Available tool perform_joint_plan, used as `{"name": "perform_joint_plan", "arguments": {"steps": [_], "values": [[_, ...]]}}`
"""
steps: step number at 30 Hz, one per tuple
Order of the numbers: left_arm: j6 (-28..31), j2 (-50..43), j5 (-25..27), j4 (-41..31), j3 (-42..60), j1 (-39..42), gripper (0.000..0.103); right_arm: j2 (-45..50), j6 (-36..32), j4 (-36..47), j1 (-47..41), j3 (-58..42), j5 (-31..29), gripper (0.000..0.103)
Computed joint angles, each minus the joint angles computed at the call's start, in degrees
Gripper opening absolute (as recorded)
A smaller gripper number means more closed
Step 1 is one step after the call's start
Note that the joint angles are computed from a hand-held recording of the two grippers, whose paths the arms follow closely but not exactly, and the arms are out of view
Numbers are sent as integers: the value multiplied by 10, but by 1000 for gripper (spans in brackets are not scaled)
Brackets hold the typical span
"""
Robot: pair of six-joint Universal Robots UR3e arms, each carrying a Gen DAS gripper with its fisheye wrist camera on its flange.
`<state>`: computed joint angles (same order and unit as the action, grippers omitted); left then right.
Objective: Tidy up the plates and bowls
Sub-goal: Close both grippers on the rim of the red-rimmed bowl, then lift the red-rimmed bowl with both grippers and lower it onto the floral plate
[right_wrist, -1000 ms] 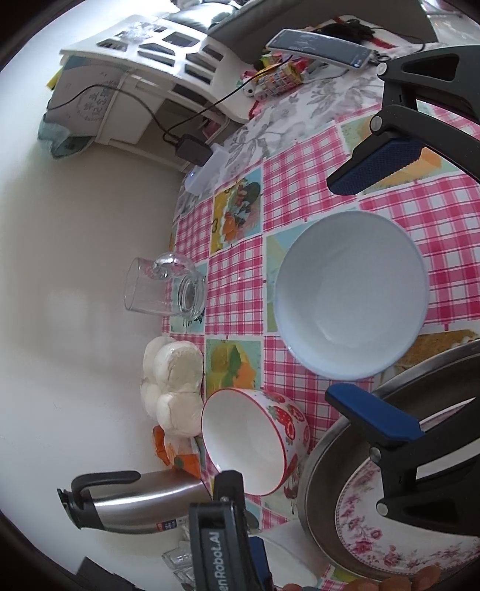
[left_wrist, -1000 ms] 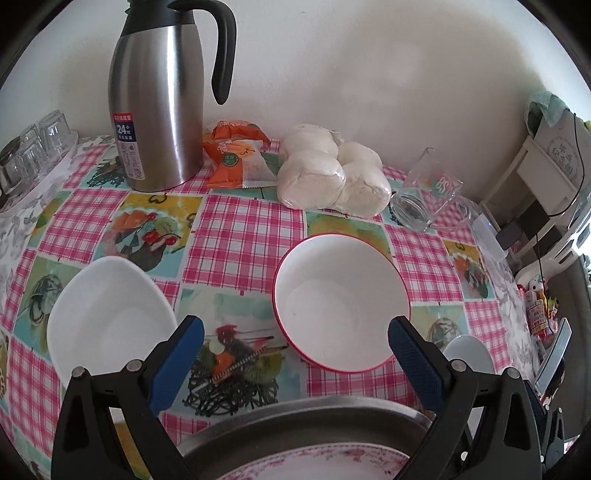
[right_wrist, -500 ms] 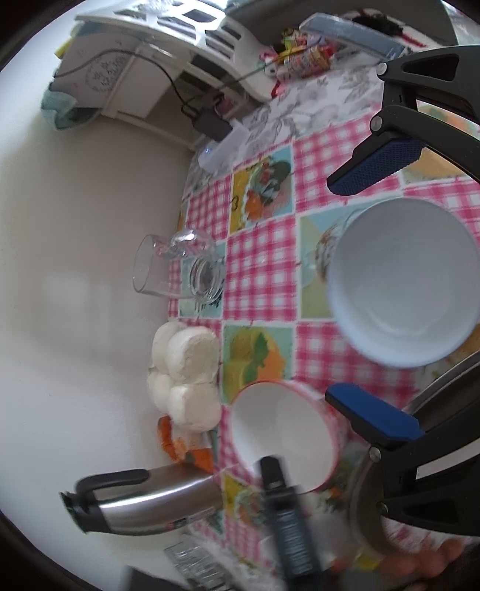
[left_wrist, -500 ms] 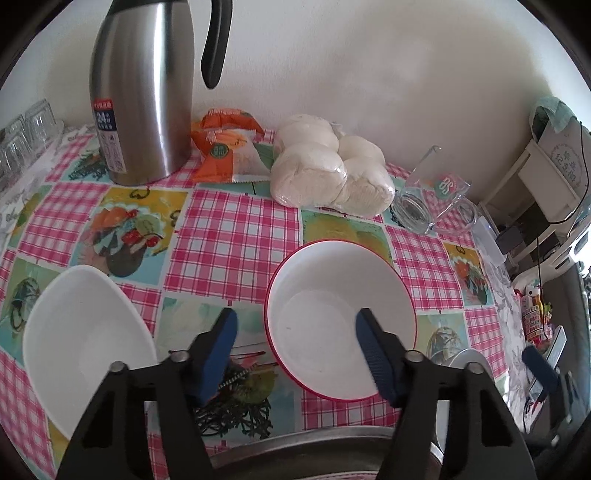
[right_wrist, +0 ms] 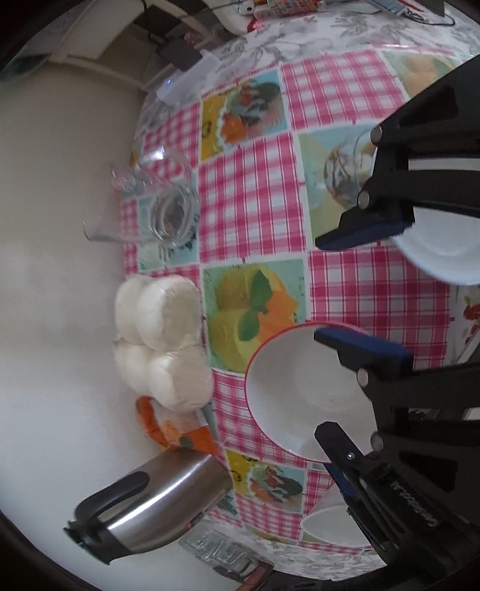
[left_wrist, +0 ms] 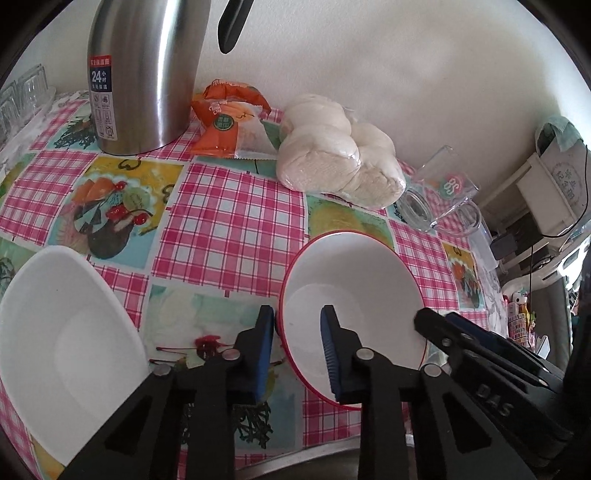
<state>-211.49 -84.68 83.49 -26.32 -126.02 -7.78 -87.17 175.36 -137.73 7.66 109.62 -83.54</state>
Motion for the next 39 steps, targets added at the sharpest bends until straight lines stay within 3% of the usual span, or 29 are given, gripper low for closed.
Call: {"name": "perform_joint_plan", "arguments": {"steps": [4,8,11,16,27,39], "values": [[3,-3,-6,-1,-2,8,16,49,8,12,21,-40,-17,30],[8,-20,-4,-6,7,3,16,87,13,21,37,-70,-19,16],[6,-36,8,-9,19,-7,16,110,14,25,48,-85,-26,11],[12,-39,4,0,15,-4,16,124,23,25,48,-85,-16,10],[10,-12,-4,28,-5,-4,15,59,21,-20,20,-24,21,10],[-11,69,81,-85,74,-90,15,-143,30,21,-22,67,56,10]]}}
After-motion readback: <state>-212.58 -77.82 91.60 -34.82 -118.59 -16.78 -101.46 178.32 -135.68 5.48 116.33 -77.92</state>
